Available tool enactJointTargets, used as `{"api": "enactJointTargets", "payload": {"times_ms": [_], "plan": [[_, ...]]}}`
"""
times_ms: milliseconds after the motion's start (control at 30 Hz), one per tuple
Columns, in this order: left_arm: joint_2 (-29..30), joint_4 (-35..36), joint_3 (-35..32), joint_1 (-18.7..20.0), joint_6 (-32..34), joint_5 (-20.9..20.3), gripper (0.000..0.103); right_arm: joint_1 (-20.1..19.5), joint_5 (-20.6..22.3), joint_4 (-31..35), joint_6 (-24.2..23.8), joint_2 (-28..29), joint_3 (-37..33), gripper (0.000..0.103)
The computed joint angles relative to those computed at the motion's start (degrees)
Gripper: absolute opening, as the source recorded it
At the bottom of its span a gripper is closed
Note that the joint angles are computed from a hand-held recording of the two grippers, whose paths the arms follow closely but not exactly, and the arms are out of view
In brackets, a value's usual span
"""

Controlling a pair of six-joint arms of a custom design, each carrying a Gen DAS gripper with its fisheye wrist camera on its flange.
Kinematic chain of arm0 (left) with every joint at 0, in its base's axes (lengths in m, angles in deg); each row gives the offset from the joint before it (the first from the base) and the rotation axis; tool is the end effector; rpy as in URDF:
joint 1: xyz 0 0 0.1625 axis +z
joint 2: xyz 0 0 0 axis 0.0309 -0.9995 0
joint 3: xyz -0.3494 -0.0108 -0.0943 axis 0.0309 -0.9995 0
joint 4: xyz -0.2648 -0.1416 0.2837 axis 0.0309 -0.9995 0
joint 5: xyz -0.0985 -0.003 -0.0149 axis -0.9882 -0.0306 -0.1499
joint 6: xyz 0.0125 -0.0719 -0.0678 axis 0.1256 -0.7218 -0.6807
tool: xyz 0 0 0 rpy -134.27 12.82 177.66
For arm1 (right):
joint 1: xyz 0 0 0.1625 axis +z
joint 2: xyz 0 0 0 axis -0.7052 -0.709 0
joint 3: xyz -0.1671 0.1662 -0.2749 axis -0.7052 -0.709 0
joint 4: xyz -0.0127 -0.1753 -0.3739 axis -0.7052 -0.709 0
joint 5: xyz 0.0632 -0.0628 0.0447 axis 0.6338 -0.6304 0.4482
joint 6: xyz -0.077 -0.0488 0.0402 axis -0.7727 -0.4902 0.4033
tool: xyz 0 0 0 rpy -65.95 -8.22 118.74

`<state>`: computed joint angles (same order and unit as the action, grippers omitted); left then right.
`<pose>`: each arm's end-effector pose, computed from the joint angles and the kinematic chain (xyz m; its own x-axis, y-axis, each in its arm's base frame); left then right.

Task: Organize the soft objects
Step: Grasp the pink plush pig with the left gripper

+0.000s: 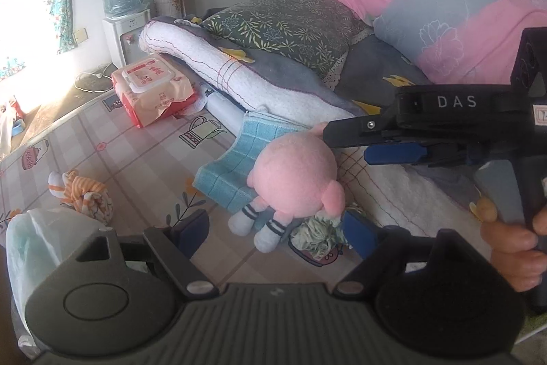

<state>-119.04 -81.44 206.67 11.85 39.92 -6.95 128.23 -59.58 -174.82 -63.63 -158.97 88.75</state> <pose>-0.2298 -0.2581 0.1571 -0.6725 0.4054 -0.6192 0.6566 0.7128 -0.2465 0.1003 -0.3455 0.2533 -0.9930 -0.0865 0.0804 -0.1178 0.7772 -0.6181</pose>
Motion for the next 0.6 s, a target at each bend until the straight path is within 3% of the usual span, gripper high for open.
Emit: {"api": "enactJointTargets", "payload": {"times_ms": [133, 300, 467, 533, 600], "plan": [[8.1, -13.0, -1.4, 7.0, 9.1, -3.3, 0.086, 2.1, -3.0, -2.8, 0.6, 7.3, -3.4, 0.071], [15.7, -20.8, -4.2, 13.9, 14.0, -6.5, 0.086, 3.5, -6.3, -3.5, 1.2, 13.6, -6.8, 0.068], [19.6, -25.5, -5.7, 18.0, 15.4, -10.6, 0.086, 3.4, -8.0, -5.2, 1.2, 17.1, -8.4, 0.068], [20.6, -26.4, -6.1, 18.8, 15.6, -11.8, 0.078, 2.9, -8.2, -5.4, 0.9, 17.6, -8.5, 0.067], [21.1, -26.4, -6.3, 18.6, 14.6, -11.6, 0.077, 1.9, -7.5, -5.0, 1.0, 17.4, -8.2, 0.063]]}}
